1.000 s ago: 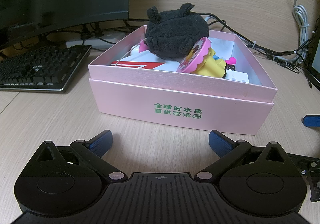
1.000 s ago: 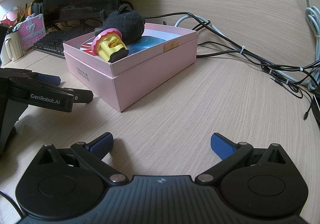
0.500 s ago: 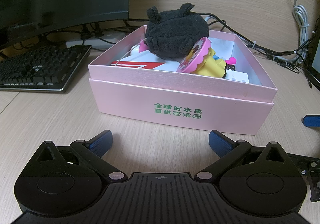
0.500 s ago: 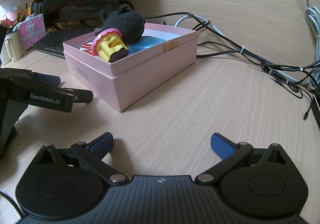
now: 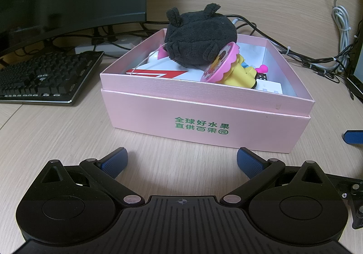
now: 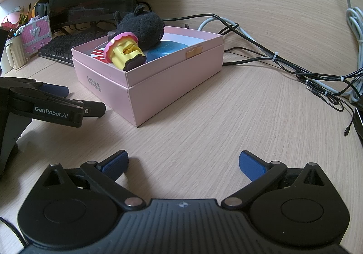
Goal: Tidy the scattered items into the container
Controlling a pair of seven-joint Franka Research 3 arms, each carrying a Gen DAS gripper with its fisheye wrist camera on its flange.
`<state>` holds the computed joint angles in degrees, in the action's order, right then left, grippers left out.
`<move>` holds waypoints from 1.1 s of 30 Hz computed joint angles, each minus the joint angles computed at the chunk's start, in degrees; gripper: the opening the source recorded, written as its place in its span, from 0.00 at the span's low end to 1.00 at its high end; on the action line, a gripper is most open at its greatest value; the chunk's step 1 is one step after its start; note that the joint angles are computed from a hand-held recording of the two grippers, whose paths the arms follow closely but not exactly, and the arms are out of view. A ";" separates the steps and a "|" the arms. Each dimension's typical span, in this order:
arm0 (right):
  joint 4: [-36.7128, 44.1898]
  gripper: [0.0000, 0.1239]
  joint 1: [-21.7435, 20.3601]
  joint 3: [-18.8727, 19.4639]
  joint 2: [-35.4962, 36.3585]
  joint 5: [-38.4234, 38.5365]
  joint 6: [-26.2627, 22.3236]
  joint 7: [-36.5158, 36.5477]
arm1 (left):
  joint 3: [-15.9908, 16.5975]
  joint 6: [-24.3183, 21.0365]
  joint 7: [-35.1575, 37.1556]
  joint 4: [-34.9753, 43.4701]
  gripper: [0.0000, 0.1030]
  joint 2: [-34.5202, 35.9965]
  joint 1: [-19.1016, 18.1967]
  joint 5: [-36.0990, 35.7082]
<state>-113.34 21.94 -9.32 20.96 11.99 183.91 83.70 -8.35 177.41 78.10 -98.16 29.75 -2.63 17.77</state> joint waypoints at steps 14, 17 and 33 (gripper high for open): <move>0.00 0.83 0.10 -0.08 -0.01 0.12 -0.02 -0.08 | -0.04 -0.02 -0.06 0.05 1.00 0.03 0.04 0.09; 0.00 0.83 0.10 -0.08 -0.01 0.12 -0.02 -0.08 | -0.06 -0.04 -0.05 0.11 1.00 0.07 0.05 0.08; 0.03 0.83 0.16 -0.13 0.03 0.13 -0.02 -0.05 | -1.67 -1.61 1.16 0.04 1.00 -0.37 1.34 -0.64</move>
<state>-113.31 22.10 -9.46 20.99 12.12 183.89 83.64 -10.02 175.80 79.25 -98.11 29.39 -1.28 17.13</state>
